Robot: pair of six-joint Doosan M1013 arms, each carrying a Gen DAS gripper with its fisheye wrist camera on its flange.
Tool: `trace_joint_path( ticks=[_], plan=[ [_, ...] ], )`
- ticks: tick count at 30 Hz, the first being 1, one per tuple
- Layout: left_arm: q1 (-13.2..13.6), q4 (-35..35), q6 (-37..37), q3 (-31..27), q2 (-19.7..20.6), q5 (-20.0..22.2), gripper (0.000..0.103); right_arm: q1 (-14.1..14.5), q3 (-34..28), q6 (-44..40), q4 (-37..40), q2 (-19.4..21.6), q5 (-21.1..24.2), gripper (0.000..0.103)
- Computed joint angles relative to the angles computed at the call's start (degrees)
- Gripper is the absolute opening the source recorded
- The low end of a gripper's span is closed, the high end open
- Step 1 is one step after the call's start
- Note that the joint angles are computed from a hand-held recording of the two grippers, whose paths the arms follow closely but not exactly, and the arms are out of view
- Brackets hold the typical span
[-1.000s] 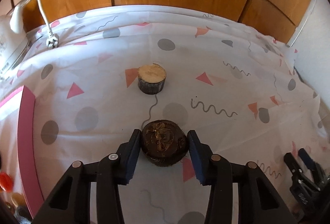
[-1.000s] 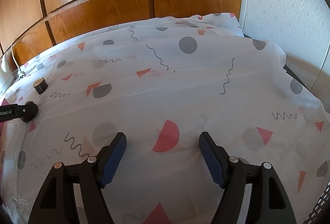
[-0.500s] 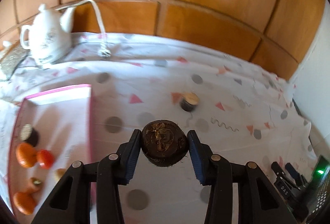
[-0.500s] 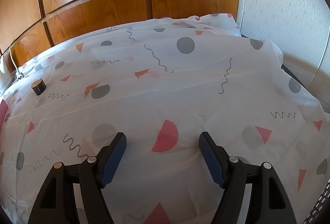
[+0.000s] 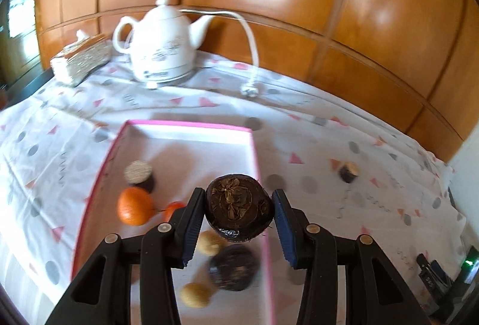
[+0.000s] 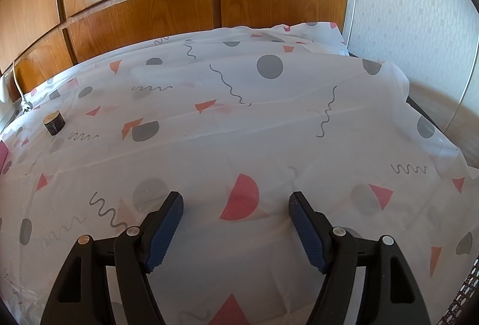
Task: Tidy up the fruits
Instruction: 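Carry the dark round fruit into the tray and open the left tool, then move the right tool toward the dark slice with a light top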
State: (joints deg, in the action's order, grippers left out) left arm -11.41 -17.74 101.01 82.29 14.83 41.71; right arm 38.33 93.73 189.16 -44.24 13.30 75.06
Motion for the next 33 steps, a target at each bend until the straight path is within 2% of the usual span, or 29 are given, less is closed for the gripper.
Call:
trace_joint_path(
  ticks=[15, 33],
  plan=[
    [2.11, 3.69, -4.61, 2.02, -0.54, -1.01, 0.049, 0.15, -0.26, -0.29, -0.02, 0.19, 0.73, 0.074],
    [3.52, -0.42, -2.15, 4.98, -3.37, -1.31, 0.054, 0.33, -0.43, -0.27, -0.10, 0.36, 1.19, 0.074]
  ],
)
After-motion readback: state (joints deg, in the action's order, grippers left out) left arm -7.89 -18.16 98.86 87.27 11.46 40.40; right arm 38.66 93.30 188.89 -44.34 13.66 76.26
